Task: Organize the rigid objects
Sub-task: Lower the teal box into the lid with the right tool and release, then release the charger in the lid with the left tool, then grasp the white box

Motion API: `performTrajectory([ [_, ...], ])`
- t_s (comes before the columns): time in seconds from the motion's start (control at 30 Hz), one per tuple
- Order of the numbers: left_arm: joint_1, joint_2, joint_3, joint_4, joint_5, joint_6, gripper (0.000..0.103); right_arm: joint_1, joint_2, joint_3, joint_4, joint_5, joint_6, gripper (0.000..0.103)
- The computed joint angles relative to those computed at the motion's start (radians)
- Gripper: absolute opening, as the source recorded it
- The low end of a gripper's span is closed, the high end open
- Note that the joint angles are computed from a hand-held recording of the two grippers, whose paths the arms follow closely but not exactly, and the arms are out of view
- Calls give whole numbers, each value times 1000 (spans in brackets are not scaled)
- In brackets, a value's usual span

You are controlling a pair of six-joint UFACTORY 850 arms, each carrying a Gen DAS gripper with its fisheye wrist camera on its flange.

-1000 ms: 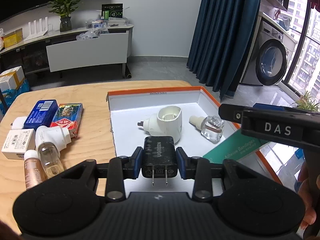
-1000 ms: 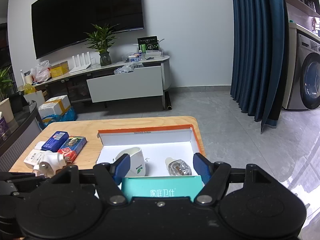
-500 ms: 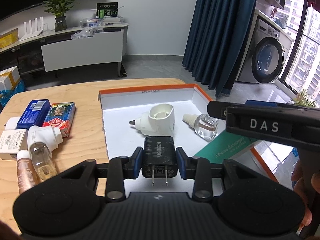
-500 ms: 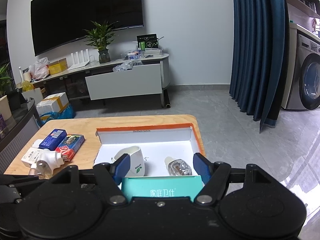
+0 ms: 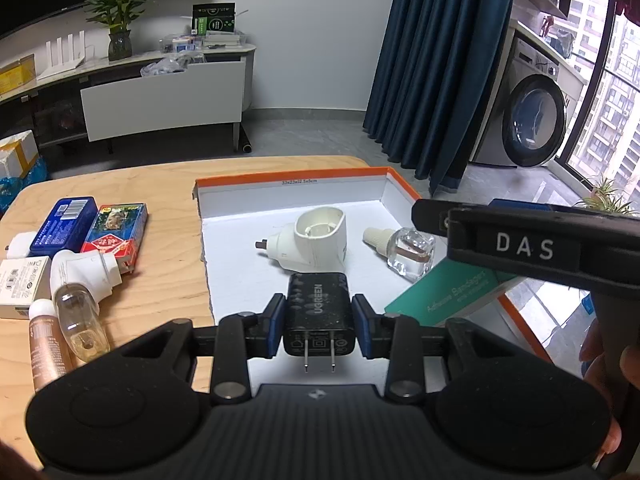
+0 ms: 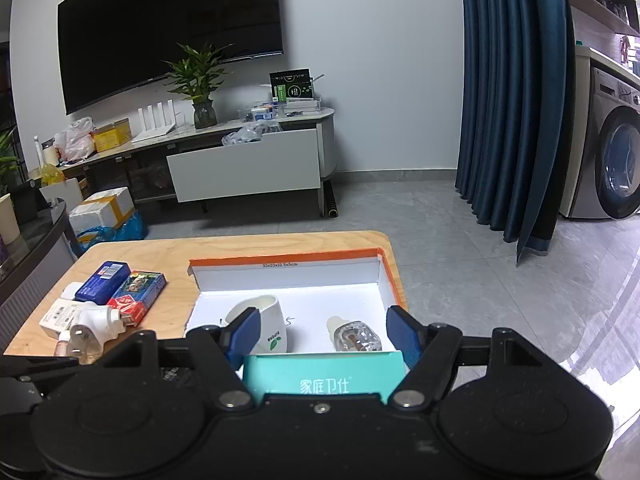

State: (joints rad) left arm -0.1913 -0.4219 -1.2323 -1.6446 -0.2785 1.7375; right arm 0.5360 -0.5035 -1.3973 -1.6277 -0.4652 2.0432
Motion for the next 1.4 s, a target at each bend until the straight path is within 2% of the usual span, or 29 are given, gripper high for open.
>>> performTrajectory([
  [0.57,-5,-7,-9,36,-16,-39,39,4,-11,-10,-2,-18,12,85],
  [0.6,-5,-4,-6,22,-21,-23,40,6,-12,-11,-5,-24,12,86],
  [0.67,-8,2,0,3,-16,5,58,9,-9,-5,-26,-37,33,86],
  [0.73,-9,9,7,-53,-6,65,66,13,-4,4,-56,-56,68,86],
  [0.87,-1,19,8,-37,-8,45,67,11,14,28,-105,-64,145,86],
  [1.1,29,60,40,-65,-1,91,72,34,35,44,-80,-88,148,86],
  [1.27,82,91,71,-105,-16,129,78,64,56,64,-129,-65,259,87],
  [1.4,143,104,89,-144,-14,190,81,100,37,35,-106,-37,221,87],
])
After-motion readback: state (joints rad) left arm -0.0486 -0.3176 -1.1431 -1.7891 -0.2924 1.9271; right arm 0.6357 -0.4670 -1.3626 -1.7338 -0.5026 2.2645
